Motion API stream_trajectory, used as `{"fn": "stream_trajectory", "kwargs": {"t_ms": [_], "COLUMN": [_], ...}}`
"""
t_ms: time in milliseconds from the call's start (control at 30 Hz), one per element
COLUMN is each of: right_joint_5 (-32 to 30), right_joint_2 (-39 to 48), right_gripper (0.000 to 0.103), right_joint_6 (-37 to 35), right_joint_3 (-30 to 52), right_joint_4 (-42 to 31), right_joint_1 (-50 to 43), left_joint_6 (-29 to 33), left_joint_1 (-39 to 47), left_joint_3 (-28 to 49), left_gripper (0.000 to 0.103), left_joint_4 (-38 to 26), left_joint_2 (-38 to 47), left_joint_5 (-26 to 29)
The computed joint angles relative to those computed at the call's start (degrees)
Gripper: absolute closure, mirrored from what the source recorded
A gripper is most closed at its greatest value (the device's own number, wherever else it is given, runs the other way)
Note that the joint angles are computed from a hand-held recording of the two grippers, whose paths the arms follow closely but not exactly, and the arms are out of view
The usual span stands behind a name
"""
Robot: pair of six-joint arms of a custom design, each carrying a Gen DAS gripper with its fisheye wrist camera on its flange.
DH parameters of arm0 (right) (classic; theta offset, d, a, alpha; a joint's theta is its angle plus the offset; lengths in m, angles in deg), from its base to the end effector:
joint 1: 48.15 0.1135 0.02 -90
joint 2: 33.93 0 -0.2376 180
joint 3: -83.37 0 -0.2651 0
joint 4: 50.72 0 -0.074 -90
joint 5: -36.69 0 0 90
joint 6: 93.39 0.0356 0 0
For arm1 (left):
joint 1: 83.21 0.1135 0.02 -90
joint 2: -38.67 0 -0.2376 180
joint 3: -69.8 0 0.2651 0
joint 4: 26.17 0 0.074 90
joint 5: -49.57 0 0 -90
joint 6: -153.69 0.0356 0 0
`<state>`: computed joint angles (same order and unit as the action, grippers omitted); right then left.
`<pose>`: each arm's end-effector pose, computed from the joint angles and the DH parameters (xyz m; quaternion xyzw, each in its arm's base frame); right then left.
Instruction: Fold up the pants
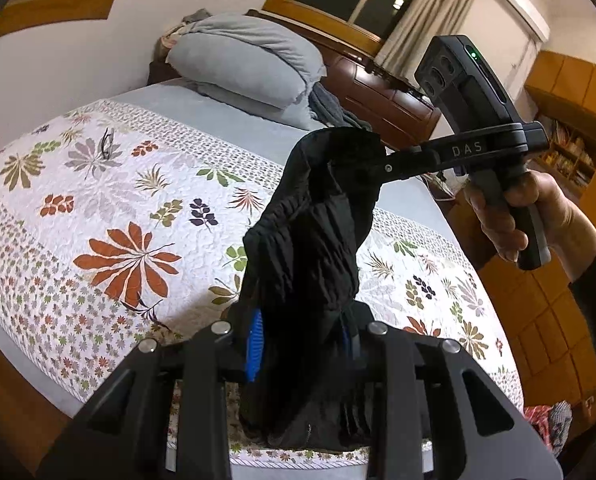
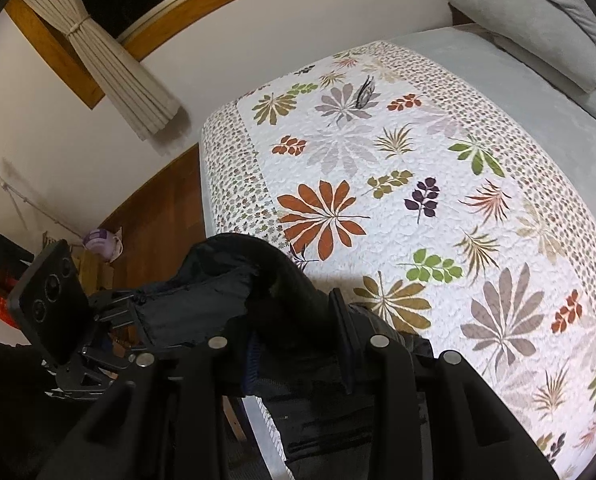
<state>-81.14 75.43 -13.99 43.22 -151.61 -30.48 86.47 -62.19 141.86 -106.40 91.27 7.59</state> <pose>0.3404 0.1259 0.3728 -0.2733 0.9175 0.2467 0.1503 0.1714 0.0375 0.3052 0.1162 0.8822 -0.2793 0.3607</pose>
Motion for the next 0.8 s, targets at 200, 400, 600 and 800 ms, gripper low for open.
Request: {"fn": "stream_trajectory", "kwargs": {"t_ms": [200, 400, 600, 800], "right_joint_5": [-0.1, -0.2, -1.1, -1.9], "right_joint_2": [-7.9, -14.6, -19.9, -23.5], "right_gripper": [0.071, 0.071, 0.071, 0.072], "right_joint_6": [-0.5, -1.3, -3.3, -5.9], "right_joint_3": [-9.0, -16.8, -22.8, -26.9], "right_joint_4": [2.0, 3.6, 4.1, 4.1], "right_joint_1": [-2.9, -6.1, -10.1, -13.8], "left_joint_6": [-2.6, -7.3, -12.0, -16.9], "left_joint_1": [-5.4, -12.7, -20.8, -28.7], "left_joint_3": [-0.6, -1.4, -2.5, -3.4], "left_gripper": [0.075, 0.075, 0.076, 0.076], "left_joint_4": [0.1, 1.6, 3.4, 5.1], "left_joint_2": [-3.9, -7.4, -10.4, -12.6], "left_joint_5": [-2.5, -6.3, -10.5, -15.2]}}
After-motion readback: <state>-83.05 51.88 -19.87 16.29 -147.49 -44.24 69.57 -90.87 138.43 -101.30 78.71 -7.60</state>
